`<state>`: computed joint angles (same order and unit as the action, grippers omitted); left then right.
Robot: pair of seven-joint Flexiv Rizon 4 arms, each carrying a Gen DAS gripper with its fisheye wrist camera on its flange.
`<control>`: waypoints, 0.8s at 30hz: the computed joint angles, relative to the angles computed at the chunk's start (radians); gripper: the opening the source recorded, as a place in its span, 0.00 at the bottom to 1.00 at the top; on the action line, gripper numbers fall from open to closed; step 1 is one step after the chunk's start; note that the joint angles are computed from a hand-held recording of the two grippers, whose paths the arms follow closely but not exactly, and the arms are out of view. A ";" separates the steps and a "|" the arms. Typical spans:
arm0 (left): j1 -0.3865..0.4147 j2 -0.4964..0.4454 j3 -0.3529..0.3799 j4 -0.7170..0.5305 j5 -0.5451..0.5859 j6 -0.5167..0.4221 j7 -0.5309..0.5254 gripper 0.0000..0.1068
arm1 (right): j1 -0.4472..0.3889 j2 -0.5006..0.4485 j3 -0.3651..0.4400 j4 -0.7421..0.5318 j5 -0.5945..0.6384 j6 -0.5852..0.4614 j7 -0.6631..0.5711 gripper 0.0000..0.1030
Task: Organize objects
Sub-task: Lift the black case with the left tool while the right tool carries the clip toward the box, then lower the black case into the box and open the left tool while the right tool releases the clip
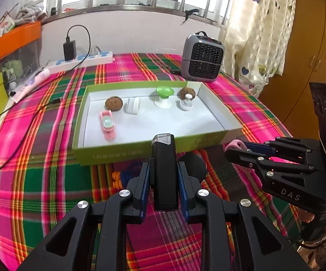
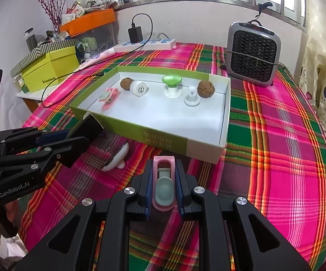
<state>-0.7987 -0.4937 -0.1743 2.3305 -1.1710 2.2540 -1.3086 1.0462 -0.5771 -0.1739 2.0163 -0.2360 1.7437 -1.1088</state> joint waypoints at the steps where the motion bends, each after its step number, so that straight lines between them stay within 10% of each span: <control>1: -0.001 0.001 0.002 -0.001 -0.002 0.002 0.006 0.20 | -0.003 0.001 0.003 -0.003 -0.001 -0.001 -0.001 0.18; 24: 0.114 0.000 0.121 -0.044 0.260 -0.143 -0.115 0.20 | -0.183 -0.083 0.144 -0.225 -0.140 -0.135 0.045 0.18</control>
<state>-0.6843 -0.4937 -0.0537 2.2868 -0.9113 2.1105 -1.4239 0.8629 -0.6598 -0.0296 1.7917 -0.3762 1.6087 -1.0634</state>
